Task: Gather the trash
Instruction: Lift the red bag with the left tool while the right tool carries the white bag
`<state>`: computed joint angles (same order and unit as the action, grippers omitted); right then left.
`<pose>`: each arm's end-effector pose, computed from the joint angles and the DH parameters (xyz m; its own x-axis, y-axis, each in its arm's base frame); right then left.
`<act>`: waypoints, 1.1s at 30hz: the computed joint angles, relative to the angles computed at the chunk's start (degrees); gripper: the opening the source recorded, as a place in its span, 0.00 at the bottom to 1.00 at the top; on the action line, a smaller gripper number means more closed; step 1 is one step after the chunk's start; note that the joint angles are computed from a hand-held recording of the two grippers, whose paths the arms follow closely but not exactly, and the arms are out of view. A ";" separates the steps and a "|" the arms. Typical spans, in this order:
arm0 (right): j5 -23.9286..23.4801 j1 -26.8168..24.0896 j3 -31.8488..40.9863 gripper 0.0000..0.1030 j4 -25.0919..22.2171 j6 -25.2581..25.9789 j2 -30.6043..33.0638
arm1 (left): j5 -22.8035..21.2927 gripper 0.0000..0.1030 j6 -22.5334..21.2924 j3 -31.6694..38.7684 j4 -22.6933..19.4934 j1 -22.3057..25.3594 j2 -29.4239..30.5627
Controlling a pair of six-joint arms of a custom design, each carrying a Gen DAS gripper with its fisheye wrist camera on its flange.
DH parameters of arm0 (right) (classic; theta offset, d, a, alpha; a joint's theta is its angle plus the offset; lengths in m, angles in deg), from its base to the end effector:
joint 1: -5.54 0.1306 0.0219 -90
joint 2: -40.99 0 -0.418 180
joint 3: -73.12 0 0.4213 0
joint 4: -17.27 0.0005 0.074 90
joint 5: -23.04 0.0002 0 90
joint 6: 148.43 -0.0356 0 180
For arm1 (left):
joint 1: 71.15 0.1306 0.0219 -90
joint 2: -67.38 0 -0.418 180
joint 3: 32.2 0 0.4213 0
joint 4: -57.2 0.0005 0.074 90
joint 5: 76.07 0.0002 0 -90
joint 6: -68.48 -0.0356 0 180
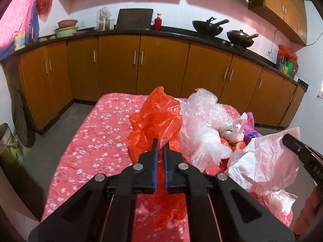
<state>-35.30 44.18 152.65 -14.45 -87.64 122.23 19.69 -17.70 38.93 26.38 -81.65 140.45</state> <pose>0.3762 0.2762 0.4735 -0.4680 0.1577 -0.8696 0.0447 0.9869 0.1549 0.4055 -0.0793 0.4568 -0.5485 0.0342 -0.8355 0.2283 0.9673 -0.1102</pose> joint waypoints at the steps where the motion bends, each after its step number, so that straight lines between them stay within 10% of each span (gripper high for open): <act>1: 0.13 0.31 0.13 0.02 0.17 0.19 -0.14 | -0.12 0.05 -0.04 -0.10 -0.07 0.17 -0.48; 16: 4.62 3.07 -0.68 0.02 1.78 1.94 -5.66 | 0.51 0.05 0.12 0.86 -0.98 0.93 -5.16; 33: 12.57 -4.36 -9.39 0.02 -5.57 -1.01 -20.96 | -2.78 0.05 0.92 3.59 0.74 -16.53 -3.01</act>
